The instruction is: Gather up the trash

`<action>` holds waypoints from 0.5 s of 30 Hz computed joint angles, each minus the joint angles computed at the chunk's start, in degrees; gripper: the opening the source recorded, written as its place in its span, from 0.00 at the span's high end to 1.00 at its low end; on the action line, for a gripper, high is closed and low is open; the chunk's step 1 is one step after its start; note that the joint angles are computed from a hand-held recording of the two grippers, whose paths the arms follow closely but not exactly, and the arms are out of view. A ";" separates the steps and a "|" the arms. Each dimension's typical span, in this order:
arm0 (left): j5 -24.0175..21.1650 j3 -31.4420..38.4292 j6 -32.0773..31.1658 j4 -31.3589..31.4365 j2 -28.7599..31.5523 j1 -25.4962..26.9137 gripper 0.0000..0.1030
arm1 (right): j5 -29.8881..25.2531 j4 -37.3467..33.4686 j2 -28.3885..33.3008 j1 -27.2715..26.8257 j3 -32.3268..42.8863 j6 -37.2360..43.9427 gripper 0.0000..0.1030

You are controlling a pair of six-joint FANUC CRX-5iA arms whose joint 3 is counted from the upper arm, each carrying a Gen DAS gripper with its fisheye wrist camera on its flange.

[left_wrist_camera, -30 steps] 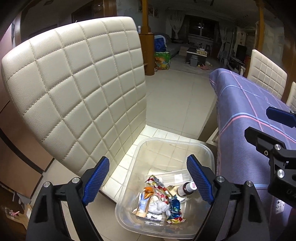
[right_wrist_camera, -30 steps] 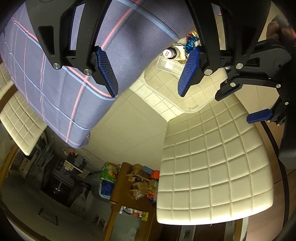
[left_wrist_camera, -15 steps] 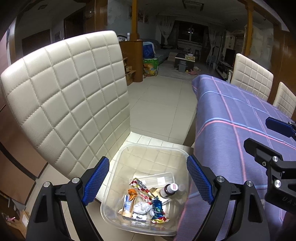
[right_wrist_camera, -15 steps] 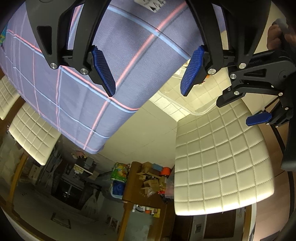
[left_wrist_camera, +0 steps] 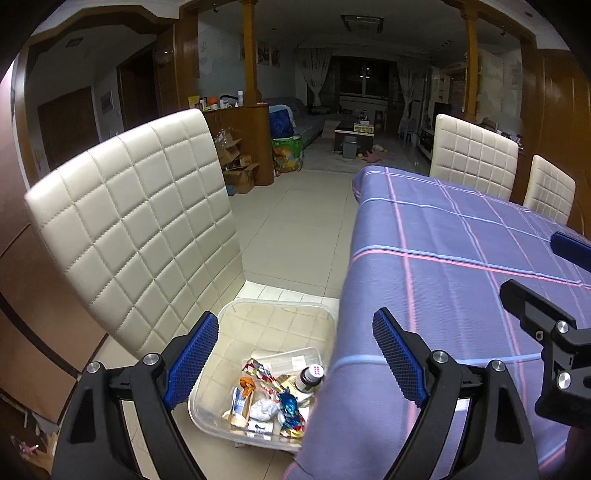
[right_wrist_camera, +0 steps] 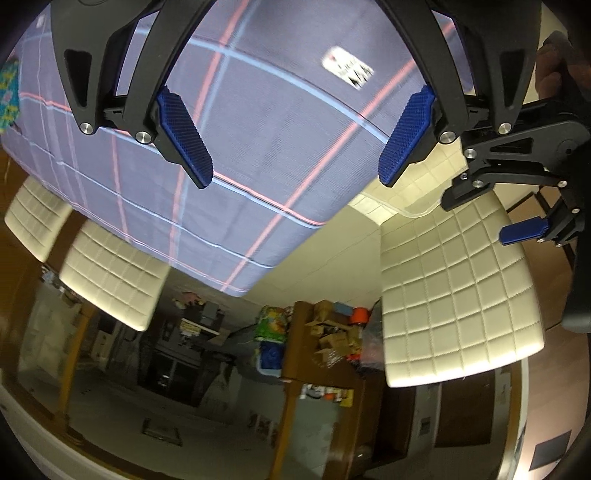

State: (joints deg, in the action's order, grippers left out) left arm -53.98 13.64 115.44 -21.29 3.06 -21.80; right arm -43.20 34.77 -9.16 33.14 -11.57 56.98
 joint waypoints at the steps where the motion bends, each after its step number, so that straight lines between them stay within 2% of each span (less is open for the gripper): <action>1: -0.55 0.09 0.51 0.15 -0.31 -0.51 0.19 | -0.11 1.25 -1.38 -0.10 -1.31 -1.88 0.10; 3: -1.59 0.24 1.53 0.42 -0.81 -1.45 0.19 | -0.71 1.75 -3.34 -0.28 -2.63 -3.90 0.09; 9: -6.40 2.22 6.79 -5.13 -2.17 -7.21 0.19 | -4.41 2.53 -8.09 0.33 -4.96 -7.87 0.08; 11: -6.74 2.26 7.92 -6.32 -2.76 -8.47 0.19 | -5.79 4.87 -9.87 0.81 -6.20 -11.21 0.04; 15: -6.45 2.05 8.48 -7.31 -3.88 -10.82 0.19 | -7.21 6.93 -12.77 1.52 -7.81 -14.54 0.04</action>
